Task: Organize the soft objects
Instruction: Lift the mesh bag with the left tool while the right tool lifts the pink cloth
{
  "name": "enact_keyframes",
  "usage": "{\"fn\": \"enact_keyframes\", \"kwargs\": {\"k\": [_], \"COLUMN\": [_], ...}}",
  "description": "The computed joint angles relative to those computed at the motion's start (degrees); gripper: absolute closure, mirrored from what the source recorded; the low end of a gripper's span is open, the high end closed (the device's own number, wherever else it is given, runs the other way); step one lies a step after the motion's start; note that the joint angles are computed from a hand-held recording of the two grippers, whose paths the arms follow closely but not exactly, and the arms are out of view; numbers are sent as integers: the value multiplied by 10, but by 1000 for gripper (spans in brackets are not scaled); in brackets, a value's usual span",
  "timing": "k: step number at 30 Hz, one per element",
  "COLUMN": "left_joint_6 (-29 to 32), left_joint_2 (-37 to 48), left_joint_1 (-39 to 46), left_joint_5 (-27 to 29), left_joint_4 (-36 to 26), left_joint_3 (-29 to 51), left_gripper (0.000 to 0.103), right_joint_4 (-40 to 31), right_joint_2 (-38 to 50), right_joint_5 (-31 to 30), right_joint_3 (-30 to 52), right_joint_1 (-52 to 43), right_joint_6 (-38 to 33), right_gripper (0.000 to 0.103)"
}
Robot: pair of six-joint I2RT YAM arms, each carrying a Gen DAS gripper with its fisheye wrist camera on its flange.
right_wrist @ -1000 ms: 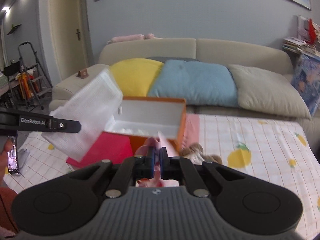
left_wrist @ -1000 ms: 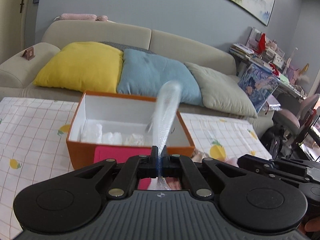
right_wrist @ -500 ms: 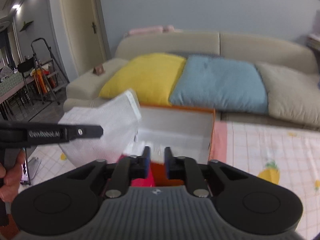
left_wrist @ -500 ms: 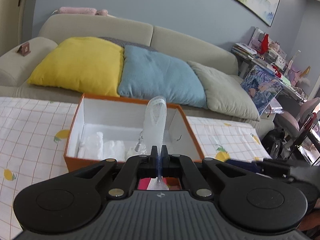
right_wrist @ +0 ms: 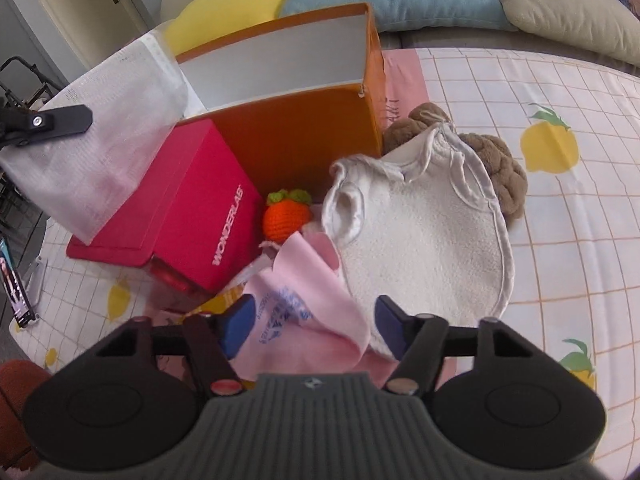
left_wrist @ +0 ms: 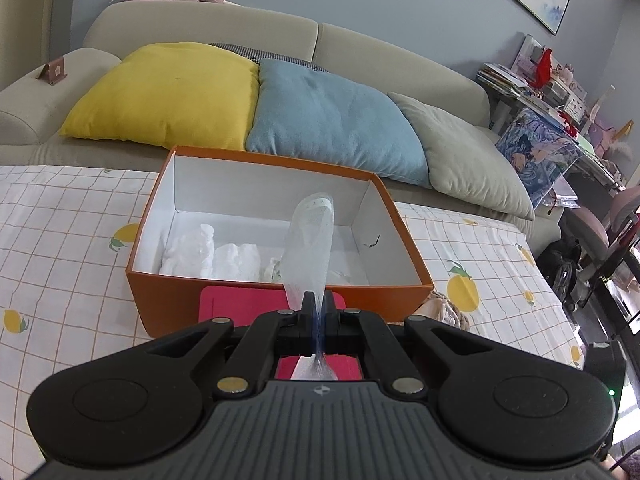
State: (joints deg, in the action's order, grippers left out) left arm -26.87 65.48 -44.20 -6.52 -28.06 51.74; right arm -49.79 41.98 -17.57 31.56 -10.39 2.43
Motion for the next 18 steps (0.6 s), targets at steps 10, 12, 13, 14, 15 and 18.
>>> {"fn": "enact_keyframes", "kwargs": {"k": [10, 12, 13, 14, 15, 18], "left_joint_6": [8, 9, 10, 11, 13, 24], "left_joint_2": [11, 10, 9, 9, 8, 9], "left_joint_1": [-2, 1, 3, 4, 5, 11], "left_joint_5": [-7, -6, -6, -5, -5, -3], "left_joint_4": [-4, -3, -3, -3, -4, -5], "left_joint_3": [6, 5, 4, 4, 5, 11], "left_gripper": [101, 102, 102, 102, 102, 102], "right_joint_4": [42, 21, 7, -7, -17, -35], "right_joint_2": [23, 0, -10, -17, -19, -14], "right_joint_5": [18, 12, 3, -12, -28, -65], "right_joint_3": [-18, -5, 6, 20, 35, 87], "right_joint_1": [27, 13, 1, -16, -34, -75], "right_joint_6": [-12, -26, -32, -37, -44, -60], "right_gripper": [102, 102, 102, 102, 102, 102]}}
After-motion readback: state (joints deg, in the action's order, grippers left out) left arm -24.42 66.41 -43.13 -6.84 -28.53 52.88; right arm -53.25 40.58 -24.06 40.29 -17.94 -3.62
